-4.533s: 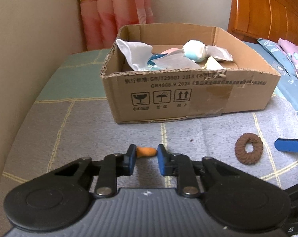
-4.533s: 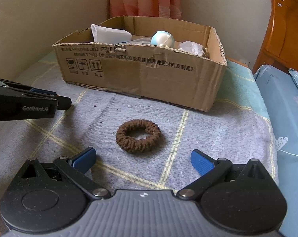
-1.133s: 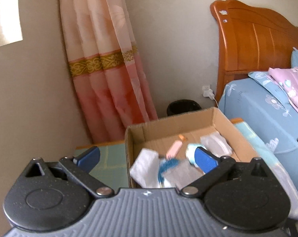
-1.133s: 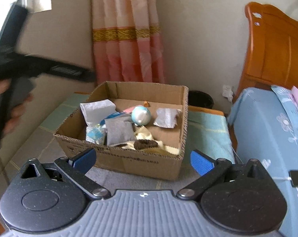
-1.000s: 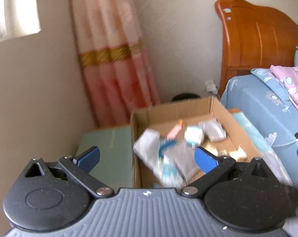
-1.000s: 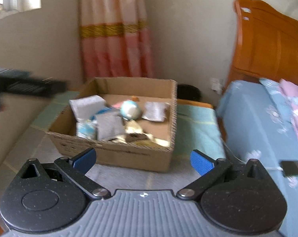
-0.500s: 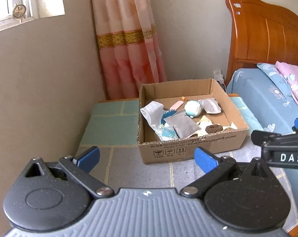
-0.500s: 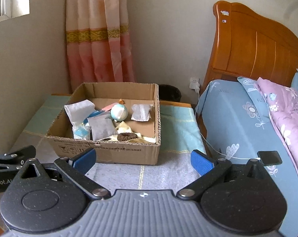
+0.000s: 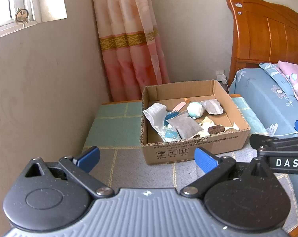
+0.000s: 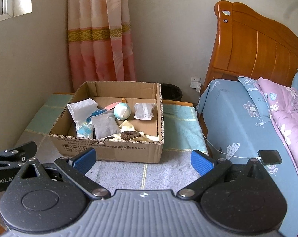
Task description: Organize soft objects
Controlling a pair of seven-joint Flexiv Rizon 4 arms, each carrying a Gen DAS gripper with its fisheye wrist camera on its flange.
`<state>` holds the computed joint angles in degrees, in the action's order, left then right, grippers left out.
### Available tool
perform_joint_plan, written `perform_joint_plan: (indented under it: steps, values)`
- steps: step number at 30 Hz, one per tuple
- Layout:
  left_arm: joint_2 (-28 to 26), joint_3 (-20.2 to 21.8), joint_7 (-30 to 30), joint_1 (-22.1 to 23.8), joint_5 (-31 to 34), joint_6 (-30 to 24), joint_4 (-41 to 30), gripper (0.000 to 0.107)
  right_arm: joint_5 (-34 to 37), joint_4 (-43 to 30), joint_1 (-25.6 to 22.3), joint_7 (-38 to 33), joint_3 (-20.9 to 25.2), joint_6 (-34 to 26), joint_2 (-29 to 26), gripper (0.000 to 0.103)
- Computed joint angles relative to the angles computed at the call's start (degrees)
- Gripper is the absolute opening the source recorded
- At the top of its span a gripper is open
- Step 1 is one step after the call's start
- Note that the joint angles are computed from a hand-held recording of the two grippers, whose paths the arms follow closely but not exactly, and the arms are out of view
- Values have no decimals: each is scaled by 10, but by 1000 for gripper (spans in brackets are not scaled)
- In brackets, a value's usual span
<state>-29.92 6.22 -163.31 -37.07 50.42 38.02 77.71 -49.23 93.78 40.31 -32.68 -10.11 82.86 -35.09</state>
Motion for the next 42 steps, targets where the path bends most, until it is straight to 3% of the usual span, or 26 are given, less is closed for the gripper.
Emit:
perform_joint_plan:
  steps: [42]
  values:
    - [3,-2,-4,-1,3,-4,1,102,4,1,-1,-9,6,-4,2,103]
